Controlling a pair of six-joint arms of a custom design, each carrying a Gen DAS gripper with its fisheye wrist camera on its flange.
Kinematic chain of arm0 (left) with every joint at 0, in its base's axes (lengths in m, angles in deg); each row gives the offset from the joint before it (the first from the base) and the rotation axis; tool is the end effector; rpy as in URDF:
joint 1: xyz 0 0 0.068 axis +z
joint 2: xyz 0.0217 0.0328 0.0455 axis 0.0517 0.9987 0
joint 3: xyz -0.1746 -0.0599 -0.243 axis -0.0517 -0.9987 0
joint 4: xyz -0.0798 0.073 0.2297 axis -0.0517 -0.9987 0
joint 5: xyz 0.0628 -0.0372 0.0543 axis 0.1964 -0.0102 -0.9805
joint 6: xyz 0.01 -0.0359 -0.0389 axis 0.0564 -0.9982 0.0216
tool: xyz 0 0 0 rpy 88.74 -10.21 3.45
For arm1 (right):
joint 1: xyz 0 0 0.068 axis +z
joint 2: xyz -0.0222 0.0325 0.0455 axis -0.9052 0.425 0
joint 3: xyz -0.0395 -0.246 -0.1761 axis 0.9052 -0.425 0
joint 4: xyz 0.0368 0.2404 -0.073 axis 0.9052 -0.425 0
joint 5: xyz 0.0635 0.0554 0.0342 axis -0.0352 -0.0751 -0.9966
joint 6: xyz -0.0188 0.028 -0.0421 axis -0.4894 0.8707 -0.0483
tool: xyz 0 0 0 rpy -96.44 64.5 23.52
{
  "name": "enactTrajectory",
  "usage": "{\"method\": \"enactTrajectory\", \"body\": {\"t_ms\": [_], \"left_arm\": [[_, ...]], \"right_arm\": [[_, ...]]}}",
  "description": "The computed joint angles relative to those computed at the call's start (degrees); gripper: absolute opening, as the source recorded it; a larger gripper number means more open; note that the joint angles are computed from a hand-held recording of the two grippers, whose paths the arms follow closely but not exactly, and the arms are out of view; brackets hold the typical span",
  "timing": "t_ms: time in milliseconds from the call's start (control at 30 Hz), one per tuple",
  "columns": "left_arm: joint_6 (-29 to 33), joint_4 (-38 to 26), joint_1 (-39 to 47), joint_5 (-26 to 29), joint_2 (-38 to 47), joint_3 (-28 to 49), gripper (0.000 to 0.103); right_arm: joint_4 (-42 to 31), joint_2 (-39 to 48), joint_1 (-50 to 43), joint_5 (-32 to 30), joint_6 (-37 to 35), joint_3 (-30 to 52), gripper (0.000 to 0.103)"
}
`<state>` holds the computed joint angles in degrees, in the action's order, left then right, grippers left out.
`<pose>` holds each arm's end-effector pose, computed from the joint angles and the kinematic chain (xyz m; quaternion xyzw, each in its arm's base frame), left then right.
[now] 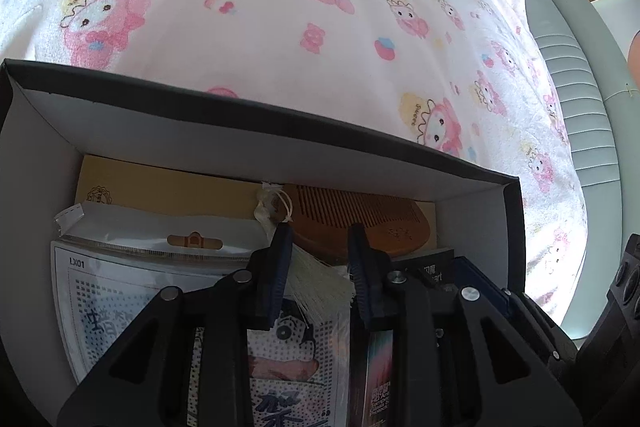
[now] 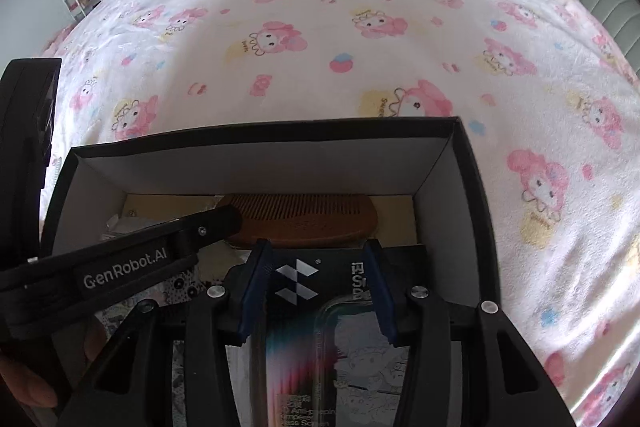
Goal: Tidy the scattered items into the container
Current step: 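Open the left gripper and release the comb inside the box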
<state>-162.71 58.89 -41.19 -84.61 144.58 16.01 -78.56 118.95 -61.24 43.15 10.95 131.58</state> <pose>0.2213 -0.2141 0.2396 -0.2481 0.9295 -0.2296 0.1474 0.2604 0.0234 0.2852 -0.2024 0.9601 0.0745 0.1779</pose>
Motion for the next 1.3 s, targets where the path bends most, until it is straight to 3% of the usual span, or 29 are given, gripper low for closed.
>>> {"method": "enactTrajectory", "body": {"t_ms": [67, 200, 333, 600, 700, 833, 1000, 1167, 1300], "left_arm": [[0.3, 1.7, 0.0, 0.9, -1.1, -0.8, 0.028], [0.2, -2.5, -0.7, -2.6, -2.4, 1.0, 0.028], [0.0, -2.1, 0.8, -1.4, -1.9, 0.9, 0.028], [0.9, 8.0, 1.9, 5.7, 1.0, -0.6, 0.028], [-0.5, 5.5, 1.5, 2.3, -1.3, -1.1, 0.028], [-2.8, -4.1, 1.2, -3.6, -2.7, 0.4, 0.028], [-2.4, 5.0, 3.2, 3.0, -1.6, -4.3, 0.028], [1.2, 4.1, 1.9, 4.5, -0.9, -1.8, 0.028], [2.4, -0.1, -0.3, 1.0, -6.1, -0.9, 0.028]], "right_arm": [[-0.4, 0.5, -1.3, -1.7, 0.6, 0.2, 0.043], [-3.9, 4.3, -4.2, -7.3, 0.7, 2.3, 0.043], [-7.2, 6.9, -6.6, -11.6, -1.0, 3.7, 0.043], [-7.4, 6.6, -5.4, -10.1, -2.4, 3.8, 0.043], [-7.7, 6.3, -5.8, -10.6, -2.2, 3.6, 0.043], [-7.9, 5.8, -5.8, -10.5, -1.5, 3.9, 0.043], [-7.4, 3.8, -5.7, -10.0, 0.7, 3.5, 0.043], [-6.0, -0.1, -5.5, -9.5, 4.9, 1.2, 0.043], [-6.7, -3.0, -5.2, -9.7, 5.4, 0.6, 0.043]]}}
